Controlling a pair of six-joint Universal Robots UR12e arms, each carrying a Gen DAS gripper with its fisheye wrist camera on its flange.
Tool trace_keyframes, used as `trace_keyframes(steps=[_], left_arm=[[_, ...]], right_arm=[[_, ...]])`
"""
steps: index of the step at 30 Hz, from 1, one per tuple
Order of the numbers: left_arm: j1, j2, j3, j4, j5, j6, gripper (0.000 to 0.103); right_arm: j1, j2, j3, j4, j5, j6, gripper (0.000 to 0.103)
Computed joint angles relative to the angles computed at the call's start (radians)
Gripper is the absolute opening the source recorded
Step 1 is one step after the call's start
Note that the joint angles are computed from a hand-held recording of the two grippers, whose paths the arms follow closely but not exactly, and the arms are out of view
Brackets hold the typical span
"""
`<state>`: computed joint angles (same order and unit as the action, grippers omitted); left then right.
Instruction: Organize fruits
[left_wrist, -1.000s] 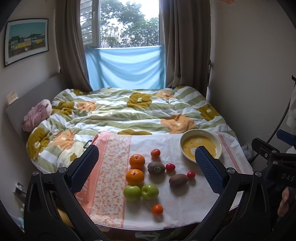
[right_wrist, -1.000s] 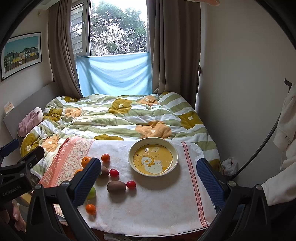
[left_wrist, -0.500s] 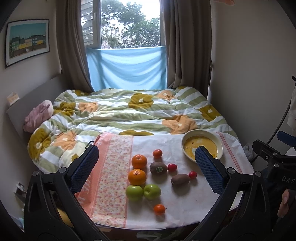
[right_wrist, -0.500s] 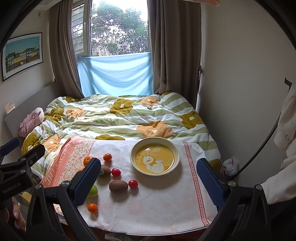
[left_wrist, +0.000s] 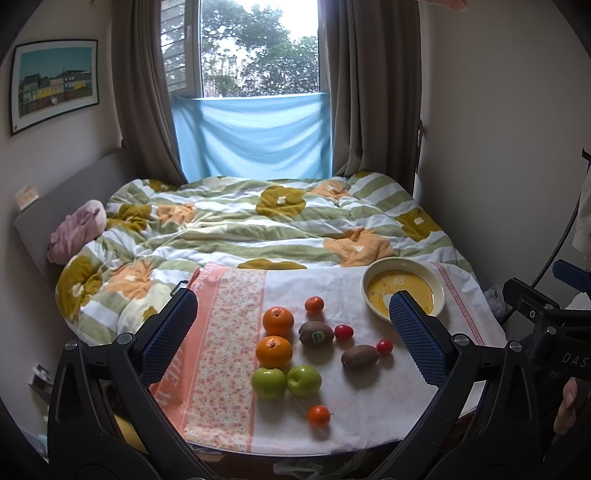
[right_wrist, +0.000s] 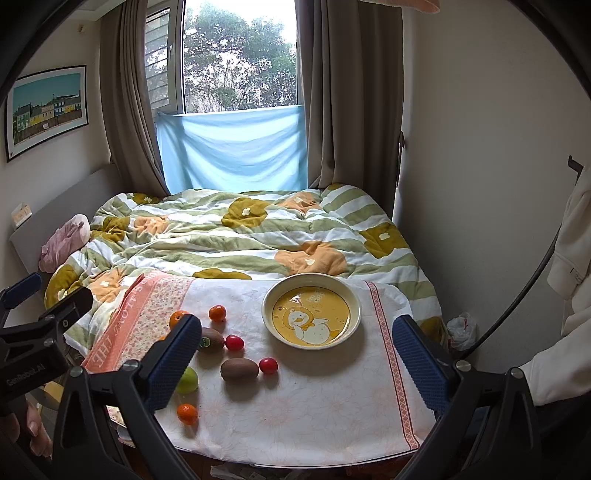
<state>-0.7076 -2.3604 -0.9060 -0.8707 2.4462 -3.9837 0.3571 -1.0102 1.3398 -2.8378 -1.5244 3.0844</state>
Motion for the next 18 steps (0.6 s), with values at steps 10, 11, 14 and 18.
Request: trace_keyframes(steps=[10,11,14,18], left_arm=[[-0.001,0.001,-0.002,0.001,-0.001,0.0,0.103],[-0.001,0.002,-0.002,-0.001,-0.001,-0.001,0.103],[0.0,0.001,-0.002,0.002,-0.001,0.0,0.103],[-0.001,0.002,-0.004,0.002,-0.001,0.0,0.103]], right_arm=[[0.003,-0.004,0.0,0.004,-0.002,0.003,0.103],[0.002,-0.004,0.001,0.002,-0.001,0.003,0.103],[0.002,-0.004,0.002,0.001,-0.001,0.002,0.103],[0.001,-0.004,0.003,-0.001,-0.001,0.004,0.103]])
